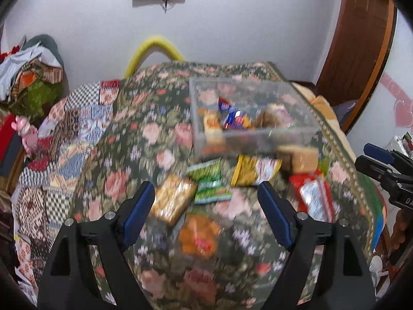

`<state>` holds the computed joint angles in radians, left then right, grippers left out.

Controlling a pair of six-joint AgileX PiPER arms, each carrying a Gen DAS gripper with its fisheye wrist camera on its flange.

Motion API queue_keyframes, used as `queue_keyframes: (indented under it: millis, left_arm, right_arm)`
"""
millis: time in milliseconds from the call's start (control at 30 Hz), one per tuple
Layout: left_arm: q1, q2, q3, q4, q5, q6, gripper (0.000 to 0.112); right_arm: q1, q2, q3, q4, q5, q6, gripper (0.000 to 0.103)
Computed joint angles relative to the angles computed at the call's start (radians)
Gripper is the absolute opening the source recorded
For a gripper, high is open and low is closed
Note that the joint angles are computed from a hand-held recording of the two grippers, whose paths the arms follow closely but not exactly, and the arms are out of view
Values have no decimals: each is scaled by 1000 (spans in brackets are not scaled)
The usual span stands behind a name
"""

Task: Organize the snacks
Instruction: 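Grasp the orange snack bag with the left tool while the right tool grasps the red chip bag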

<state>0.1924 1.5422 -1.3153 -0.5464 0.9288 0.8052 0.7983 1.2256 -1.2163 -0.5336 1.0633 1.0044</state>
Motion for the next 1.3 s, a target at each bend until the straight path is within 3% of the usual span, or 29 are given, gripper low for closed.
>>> queue_keyframes:
  millis: [133, 367, 933, 1067, 1300]
  left_arm:
    - [40, 17, 63, -16, 12, 35, 82]
    - [47, 41, 168, -15, -44, 74, 82]
    - [-1, 178, 180, -9, -138, 38, 82]
    - [-8, 172, 205, -25, -183, 48, 69]
    - [16, 141, 235, -65, -168, 109, 57]
  right_arm:
    - [14, 7, 51, 51, -19, 23, 68]
    - [41, 31, 114, 93, -42, 70, 69]
    - [-32, 75, 162, 194, -124, 22, 74]
    - [-41, 83, 164, 206, -146, 13, 74]
    - [-46, 70, 174, 213, -159, 2, 64]
